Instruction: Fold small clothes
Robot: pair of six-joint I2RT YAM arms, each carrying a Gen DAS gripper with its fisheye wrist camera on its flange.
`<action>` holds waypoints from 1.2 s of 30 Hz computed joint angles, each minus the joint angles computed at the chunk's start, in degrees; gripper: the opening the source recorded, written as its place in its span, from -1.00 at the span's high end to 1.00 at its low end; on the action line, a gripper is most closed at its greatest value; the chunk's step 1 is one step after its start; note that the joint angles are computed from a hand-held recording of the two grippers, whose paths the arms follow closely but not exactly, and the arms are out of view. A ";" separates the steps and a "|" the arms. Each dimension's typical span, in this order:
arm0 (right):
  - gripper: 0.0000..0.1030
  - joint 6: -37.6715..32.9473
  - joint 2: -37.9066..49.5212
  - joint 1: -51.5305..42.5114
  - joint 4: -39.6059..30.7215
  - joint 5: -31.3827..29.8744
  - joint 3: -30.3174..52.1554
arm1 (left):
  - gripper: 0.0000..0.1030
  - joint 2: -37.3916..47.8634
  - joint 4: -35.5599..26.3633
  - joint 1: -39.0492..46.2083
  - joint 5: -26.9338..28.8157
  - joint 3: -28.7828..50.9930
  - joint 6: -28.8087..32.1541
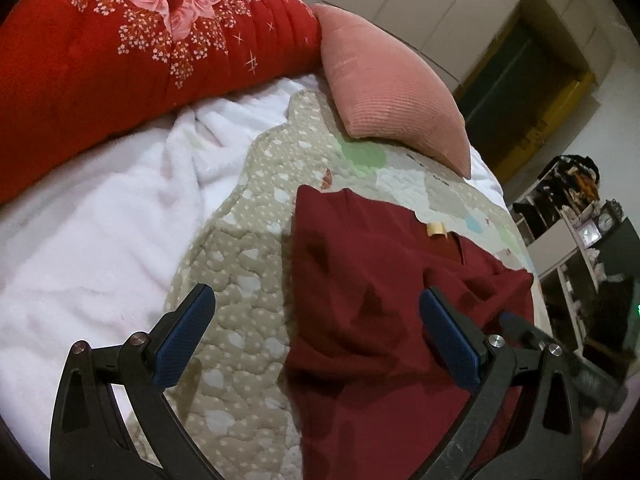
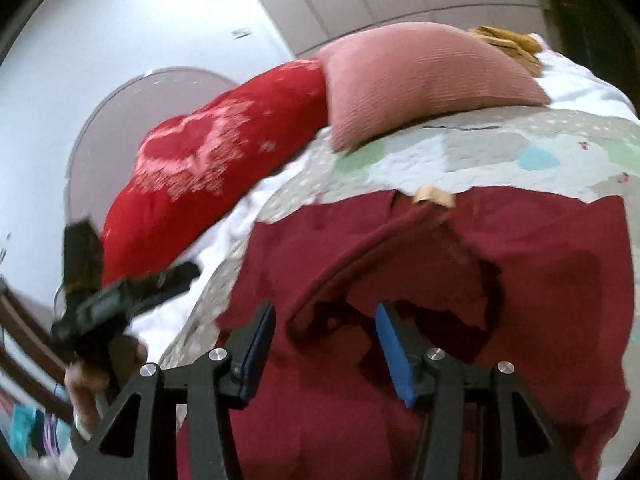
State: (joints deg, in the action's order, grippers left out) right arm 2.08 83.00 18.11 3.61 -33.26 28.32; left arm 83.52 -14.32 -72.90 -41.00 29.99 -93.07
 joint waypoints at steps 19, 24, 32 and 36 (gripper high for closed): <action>-0.04 -1.12 -6.31 -5.17 -9.96 -9.20 2.91 | -0.99 -7.99 0.57 -0.39 -1.02 -5.76 -2.53; -0.13 -16.25 -15.47 -27.51 -21.58 -6.15 0.06 | -0.99 -1.38 5.42 2.31 3.02 -5.14 -0.25; -0.19 -17.68 -0.42 -36.31 -21.28 -7.04 5.09 | -0.94 7.84 3.93 1.50 2.24 1.62 3.42; -0.19 -10.38 5.15 -30.80 -13.30 -2.71 6.56 | -0.94 9.56 6.35 2.12 3.04 2.23 5.53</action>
State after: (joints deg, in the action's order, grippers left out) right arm -8.31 88.15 -12.69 -9.69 -35.97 34.88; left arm 93.08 -7.97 -70.78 -37.96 32.22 -87.54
